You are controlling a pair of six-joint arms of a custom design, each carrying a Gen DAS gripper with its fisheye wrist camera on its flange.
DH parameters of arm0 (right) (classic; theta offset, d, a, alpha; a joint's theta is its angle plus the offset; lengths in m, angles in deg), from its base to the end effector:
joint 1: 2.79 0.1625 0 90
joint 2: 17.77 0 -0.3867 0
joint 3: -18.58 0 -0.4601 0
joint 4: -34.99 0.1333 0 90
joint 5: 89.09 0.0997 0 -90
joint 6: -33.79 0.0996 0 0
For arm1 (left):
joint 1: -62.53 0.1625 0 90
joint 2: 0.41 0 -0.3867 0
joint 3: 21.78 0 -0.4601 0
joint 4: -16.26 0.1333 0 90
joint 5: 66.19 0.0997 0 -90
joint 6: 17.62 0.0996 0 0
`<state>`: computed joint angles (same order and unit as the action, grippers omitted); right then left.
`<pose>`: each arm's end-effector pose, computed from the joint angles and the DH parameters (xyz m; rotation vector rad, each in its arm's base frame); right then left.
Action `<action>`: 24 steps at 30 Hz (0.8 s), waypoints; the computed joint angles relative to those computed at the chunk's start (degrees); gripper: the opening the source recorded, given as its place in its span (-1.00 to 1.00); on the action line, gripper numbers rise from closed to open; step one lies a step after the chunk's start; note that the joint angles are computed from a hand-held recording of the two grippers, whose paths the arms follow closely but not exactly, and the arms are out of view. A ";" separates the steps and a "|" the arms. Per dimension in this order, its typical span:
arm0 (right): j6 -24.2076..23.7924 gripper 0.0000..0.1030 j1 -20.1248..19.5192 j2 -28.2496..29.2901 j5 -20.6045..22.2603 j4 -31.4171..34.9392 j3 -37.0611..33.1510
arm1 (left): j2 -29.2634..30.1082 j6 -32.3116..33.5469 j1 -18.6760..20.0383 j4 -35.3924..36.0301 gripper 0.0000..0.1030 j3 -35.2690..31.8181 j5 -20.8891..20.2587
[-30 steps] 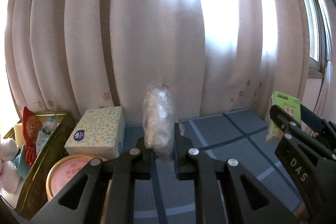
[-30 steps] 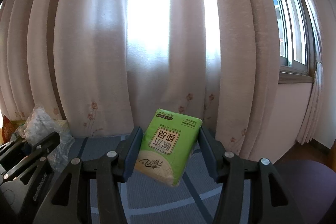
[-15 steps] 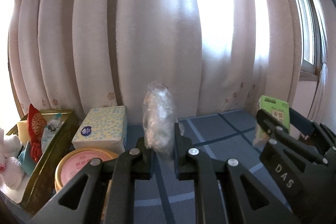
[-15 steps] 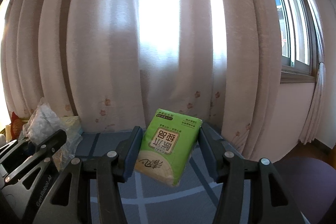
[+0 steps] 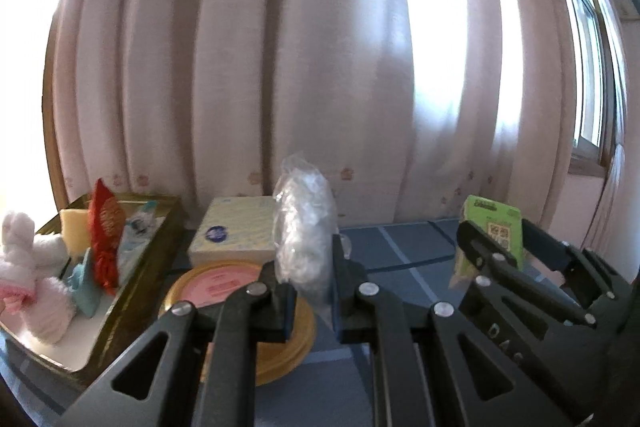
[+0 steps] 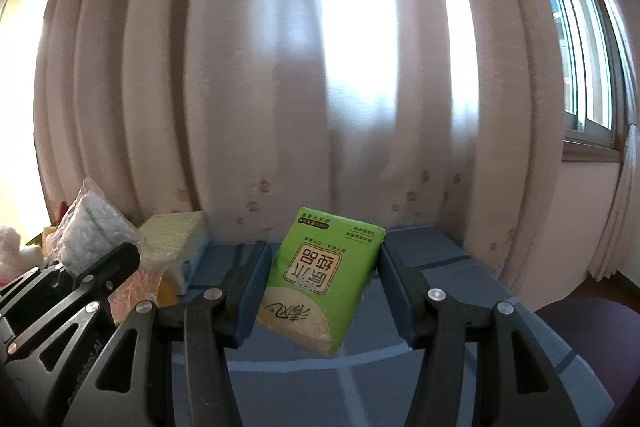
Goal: Organize soft objects
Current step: 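Carry the tissue pack with the right tool while the left tool carries the bag toward the tray, then lower the tissue pack into the tray with the right tool while the left tool lowers the bag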
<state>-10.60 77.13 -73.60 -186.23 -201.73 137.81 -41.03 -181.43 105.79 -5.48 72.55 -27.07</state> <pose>0.0258 -0.5459 0.1586 0.4684 -1.8817 1.4764 -0.2681 -0.5415 -0.0744 0.6394 2.1334 -1.4221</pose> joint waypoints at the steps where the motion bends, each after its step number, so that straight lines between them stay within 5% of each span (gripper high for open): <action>1: -0.08 0.12 0.35 0.34 0.12 0.10 0.03 | -0.70 0.04 -0.04 -0.67 -0.78 0.92 -0.34; 24: -2.80 0.12 7.58 9.70 0.80 0.37 -2.94 | -15.62 4.59 2.68 -9.97 -0.78 14.82 -9.36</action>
